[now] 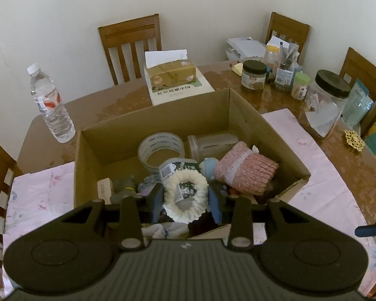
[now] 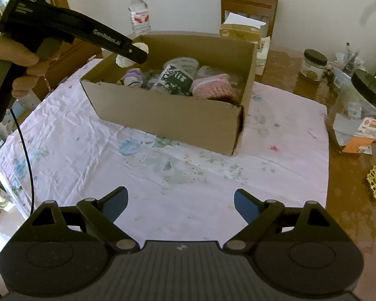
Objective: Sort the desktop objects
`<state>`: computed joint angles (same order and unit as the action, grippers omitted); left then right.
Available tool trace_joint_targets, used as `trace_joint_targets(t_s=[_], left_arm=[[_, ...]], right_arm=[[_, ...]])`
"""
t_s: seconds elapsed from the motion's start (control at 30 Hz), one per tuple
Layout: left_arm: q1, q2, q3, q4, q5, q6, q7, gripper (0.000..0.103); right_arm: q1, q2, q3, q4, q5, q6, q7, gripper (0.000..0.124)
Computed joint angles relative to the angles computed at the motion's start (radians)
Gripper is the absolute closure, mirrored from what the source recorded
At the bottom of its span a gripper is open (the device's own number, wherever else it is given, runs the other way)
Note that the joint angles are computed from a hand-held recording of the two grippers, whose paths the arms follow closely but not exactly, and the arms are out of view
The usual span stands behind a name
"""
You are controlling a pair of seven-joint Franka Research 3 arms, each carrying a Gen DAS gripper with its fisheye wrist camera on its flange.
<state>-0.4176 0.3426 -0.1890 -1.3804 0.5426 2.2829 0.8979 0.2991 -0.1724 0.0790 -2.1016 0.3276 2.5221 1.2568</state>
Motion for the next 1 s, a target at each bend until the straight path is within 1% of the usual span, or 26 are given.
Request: trace_joint_targets(t_s=[0.03,0.1,0.13,0.17,0.2,0.37,0.53,0.8,1.0], left_arm=[[0.000,0.003,0.000,0.002,-0.001,0.001,0.003,0.064],[0.001,0.013,-0.003,0.015,-0.009,-0.007,0.019,0.051],[-0.002,0.021,-0.003,0.029,-0.010,-0.020,0.029,0.032],[-0.011,0.025,0.003,0.036,0.006,-0.032,0.022,0.022],[-0.024,0.024,0.013,0.034,0.038,-0.034,0.004,0.020],[-0.032,0.014,0.015,0.025,0.072,-0.038,0.001,0.016],[-0.021,-0.030,0.005,-0.030,0.073,-0.007,-0.018,0.014],[-0.004,-0.089,-0.014,-0.098,0.062,0.006,-0.043,0.011],[-0.014,-0.134,-0.018,-0.158,0.137,0.007,-0.120,0.009]], right_arm=[[-0.001,-0.001,0.001,-0.001,-0.004,0.001,0.005,0.030],[-0.003,-0.004,0.003,-0.003,-0.014,0.006,0.017,0.030],[-0.003,-0.005,0.004,-0.004,-0.017,0.008,0.021,0.030],[-0.004,-0.005,0.004,-0.004,-0.019,0.009,0.026,0.030],[-0.004,-0.005,0.004,-0.003,-0.021,0.009,0.029,0.029],[-0.005,-0.002,0.006,0.000,-0.036,0.013,0.045,0.025],[-0.003,0.007,0.006,0.013,-0.041,0.015,0.050,0.025],[-0.001,0.024,0.004,0.040,-0.039,0.009,0.045,0.025],[-0.002,0.029,0.007,0.056,-0.053,0.006,0.052,0.024]])
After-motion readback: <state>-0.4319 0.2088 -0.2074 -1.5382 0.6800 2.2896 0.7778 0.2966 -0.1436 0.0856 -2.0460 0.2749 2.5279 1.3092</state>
